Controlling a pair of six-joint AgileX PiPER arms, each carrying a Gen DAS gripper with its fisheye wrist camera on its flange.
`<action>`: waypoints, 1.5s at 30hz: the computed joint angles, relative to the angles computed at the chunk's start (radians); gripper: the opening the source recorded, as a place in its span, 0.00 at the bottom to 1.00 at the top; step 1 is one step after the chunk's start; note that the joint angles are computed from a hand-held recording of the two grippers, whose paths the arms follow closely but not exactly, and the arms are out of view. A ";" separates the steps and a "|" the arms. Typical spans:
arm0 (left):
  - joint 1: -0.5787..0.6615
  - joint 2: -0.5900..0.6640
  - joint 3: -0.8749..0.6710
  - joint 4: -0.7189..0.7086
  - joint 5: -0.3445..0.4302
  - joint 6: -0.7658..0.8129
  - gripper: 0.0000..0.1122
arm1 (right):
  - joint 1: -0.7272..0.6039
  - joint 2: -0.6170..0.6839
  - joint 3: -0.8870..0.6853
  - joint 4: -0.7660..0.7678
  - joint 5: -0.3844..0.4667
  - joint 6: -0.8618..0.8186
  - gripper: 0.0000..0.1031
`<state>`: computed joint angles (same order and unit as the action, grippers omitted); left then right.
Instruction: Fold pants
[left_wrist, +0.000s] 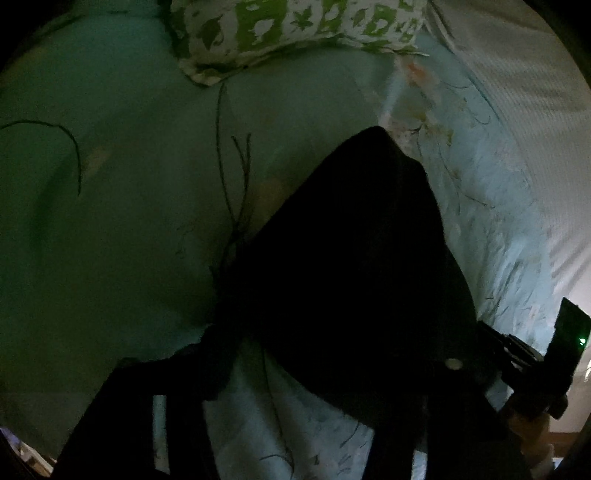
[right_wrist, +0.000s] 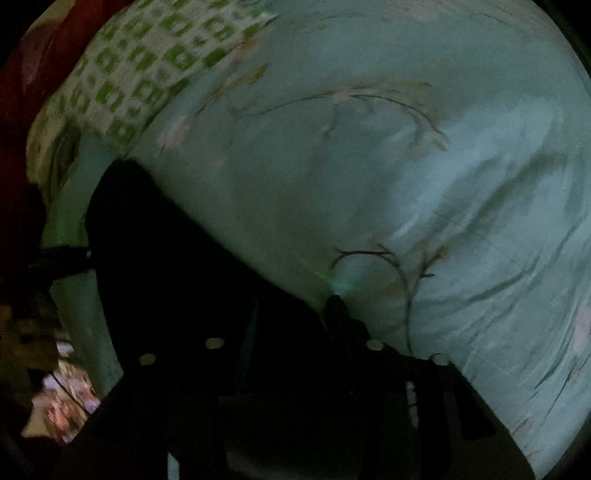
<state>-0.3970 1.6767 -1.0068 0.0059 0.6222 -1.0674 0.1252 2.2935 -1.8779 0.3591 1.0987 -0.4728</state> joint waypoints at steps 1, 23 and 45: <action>-0.002 -0.005 -0.004 0.004 0.006 -0.006 0.25 | 0.011 -0.020 0.021 -0.020 -0.007 -0.016 0.22; -0.093 0.049 -0.137 0.336 0.086 -0.075 0.15 | 0.057 -0.096 0.129 -0.228 -0.290 0.123 0.08; -0.262 0.052 -0.362 0.340 0.318 -0.025 0.45 | -0.275 -0.597 0.709 0.074 -0.401 0.051 0.43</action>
<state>-0.6587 1.7287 -1.3688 0.3463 0.9403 -1.0926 -0.1499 1.6966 -1.1684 0.4328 0.6982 -0.4216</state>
